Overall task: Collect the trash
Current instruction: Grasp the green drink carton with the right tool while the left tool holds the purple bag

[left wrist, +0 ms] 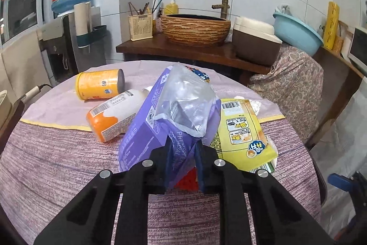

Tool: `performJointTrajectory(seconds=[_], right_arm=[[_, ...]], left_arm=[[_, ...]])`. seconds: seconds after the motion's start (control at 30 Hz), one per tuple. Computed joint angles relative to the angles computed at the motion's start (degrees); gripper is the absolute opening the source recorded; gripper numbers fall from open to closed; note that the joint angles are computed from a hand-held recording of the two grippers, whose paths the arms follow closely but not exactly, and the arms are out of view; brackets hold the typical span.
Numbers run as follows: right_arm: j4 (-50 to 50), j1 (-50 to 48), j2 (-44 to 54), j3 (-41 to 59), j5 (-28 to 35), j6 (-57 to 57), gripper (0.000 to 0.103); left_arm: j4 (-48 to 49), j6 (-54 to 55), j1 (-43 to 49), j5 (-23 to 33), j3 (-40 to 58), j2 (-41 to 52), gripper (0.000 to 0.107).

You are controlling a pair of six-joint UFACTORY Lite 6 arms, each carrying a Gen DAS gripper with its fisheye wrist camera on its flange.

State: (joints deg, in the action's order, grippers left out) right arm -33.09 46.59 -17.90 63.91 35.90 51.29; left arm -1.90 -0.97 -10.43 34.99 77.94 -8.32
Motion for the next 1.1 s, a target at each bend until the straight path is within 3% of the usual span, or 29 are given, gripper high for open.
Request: performJointTrajectory(seconds=[0.27, 0.67, 0.77, 0.9, 1.1], right_arm=[[1.5, 0.2, 16.5, 15.8, 1.8, -6.3, 0.095], [-0.2, -0.9, 41.0, 41.8, 11.7, -10.0, 0.094], [-1.2, -1.5, 42.9, 43.3, 11.8, -9.4, 0.083], [-2.8, -1.8, 42.6, 41.6, 10.7, -7.8, 0.059], [-6.9, -1.3, 36.2, 33.6, 7.5, -2.7, 0.051]], left_arm=[[-4.8, 3.3, 4.5, 0.2, -6.1, -10.6, 0.017], [-15.3, 11.8, 10.9, 2.3, -10.6, -17.3, 0.017], [-16.7, 13.2, 11.5, 2.5, -11.3, -17.6, 0.017], [-18.4, 14.8, 11.9, 2.7, -12.0, -17.6, 0.017], [-18.7, 15.1, 11.5, 2.6, -13.6, -18.6, 0.017]])
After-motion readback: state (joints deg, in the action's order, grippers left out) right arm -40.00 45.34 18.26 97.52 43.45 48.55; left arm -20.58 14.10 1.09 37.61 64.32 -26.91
